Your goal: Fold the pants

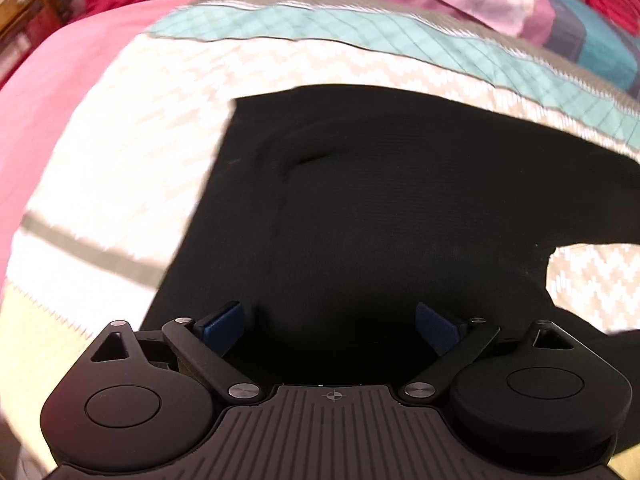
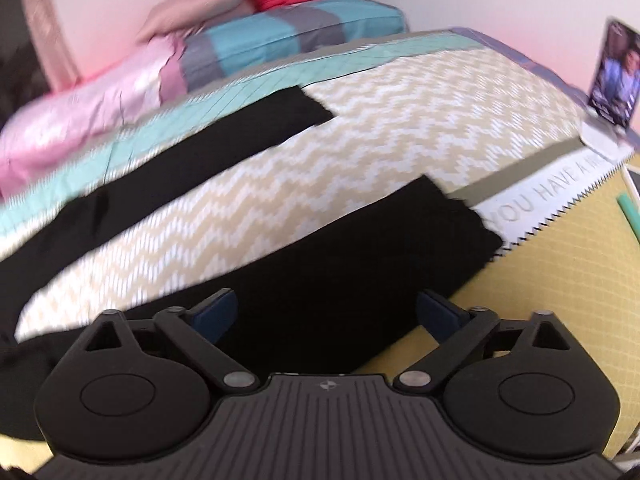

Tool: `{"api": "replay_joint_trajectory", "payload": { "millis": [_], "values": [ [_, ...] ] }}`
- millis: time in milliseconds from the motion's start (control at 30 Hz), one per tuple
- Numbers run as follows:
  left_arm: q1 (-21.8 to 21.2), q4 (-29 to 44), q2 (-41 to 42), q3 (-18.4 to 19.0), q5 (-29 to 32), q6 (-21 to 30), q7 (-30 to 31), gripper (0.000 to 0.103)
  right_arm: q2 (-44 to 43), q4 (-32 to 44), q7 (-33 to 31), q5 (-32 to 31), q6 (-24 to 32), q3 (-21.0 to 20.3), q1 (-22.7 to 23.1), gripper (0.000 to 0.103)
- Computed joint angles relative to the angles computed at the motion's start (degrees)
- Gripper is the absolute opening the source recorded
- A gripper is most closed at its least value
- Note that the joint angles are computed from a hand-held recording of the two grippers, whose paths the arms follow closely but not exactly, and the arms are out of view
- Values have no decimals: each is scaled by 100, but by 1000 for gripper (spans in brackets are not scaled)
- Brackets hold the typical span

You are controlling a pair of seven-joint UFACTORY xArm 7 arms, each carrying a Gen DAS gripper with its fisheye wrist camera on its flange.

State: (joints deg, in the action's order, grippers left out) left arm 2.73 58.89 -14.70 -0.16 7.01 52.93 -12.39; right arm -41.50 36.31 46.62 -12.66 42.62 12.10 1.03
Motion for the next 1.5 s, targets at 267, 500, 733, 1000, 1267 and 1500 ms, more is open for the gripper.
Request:
{"api": "replay_joint_trajectory", "payload": {
  "millis": [267, 500, 733, 1000, 1267, 1500],
  "values": [
    [246, -499, -1053, 318, -754, 884, -883, 103, -424, -270, -607, 1722, 144, -1349, 326, 74],
    [296, -909, -966, 1073, -2533, 589, -737, 103, -1102, -757, 46, 2497, 186, -1246, 41, 70],
    [405, -833, -736, 996, -2968, 380, -507, 103, -1103, -995, 230, 2870, -331, -1257, 190, 77],
    [434, -593, -502, 655, -2411, 224, -633, 103, -593, -689, -18, 2893, -138, -1360, 581, 14],
    [472, -299, -297, 742, -2458, 481, -810, 80, -86, -79, -222, 2773, -111, -1215, 526, 7],
    [399, 545, 261, 830, -3040, 193, -559, 78, 1620, 1470, -855, 3190, -795, -1493, 786, 7]
  ]
}}
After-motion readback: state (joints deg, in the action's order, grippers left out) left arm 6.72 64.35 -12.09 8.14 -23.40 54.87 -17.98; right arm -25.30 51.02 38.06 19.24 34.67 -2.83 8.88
